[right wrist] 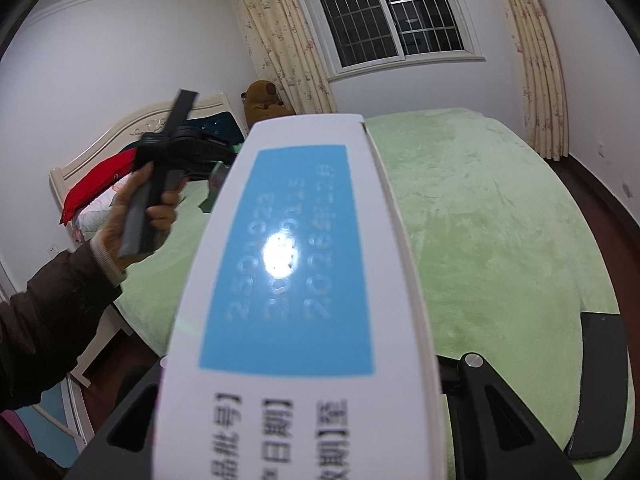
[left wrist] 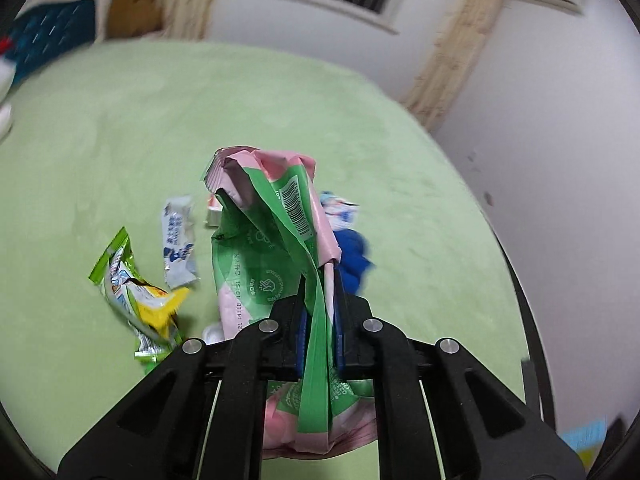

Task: Collect trash
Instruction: 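Lower wrapper and green-yellow box into the orange bin and open both tools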

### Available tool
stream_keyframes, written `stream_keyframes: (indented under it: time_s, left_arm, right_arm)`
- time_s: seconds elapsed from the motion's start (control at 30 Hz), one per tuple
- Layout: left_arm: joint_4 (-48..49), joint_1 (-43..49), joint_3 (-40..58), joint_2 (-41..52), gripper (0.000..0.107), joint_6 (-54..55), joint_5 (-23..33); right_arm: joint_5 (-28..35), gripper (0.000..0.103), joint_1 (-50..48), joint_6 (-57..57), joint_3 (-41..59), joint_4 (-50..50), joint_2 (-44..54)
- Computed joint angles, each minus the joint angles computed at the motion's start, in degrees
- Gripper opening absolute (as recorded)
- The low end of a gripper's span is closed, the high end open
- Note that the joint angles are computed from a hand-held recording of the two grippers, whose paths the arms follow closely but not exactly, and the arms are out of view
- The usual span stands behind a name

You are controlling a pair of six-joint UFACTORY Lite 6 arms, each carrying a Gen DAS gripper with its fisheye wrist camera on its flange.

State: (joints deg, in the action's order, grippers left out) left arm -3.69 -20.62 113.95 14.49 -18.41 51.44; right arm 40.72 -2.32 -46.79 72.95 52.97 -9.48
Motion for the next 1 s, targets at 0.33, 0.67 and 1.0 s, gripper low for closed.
stream_keyframes:
  time_s: [0.33,0.67,1.0]
  left_arm:
    - [30.31,-32.25,-32.13,-28.63,0.009,-26.74,-1.91]
    - [47.54,-64.95,-50.43,-42.17,0.009,-53.01,13.47]
    - [41.87,-86.12,-64.9,-45.47,0.009,-71.33,16.55]
  right_arm:
    - [5.21,0.029,-2.79,2.25,-1.09,-3.05,-5.03]
    - [15.18,0.029,-4.46,3.86,-3.91,-5.32,-9.92]
    - [18.01,0.029,3.81,6.47,-15.19,-12.07,-14.41]
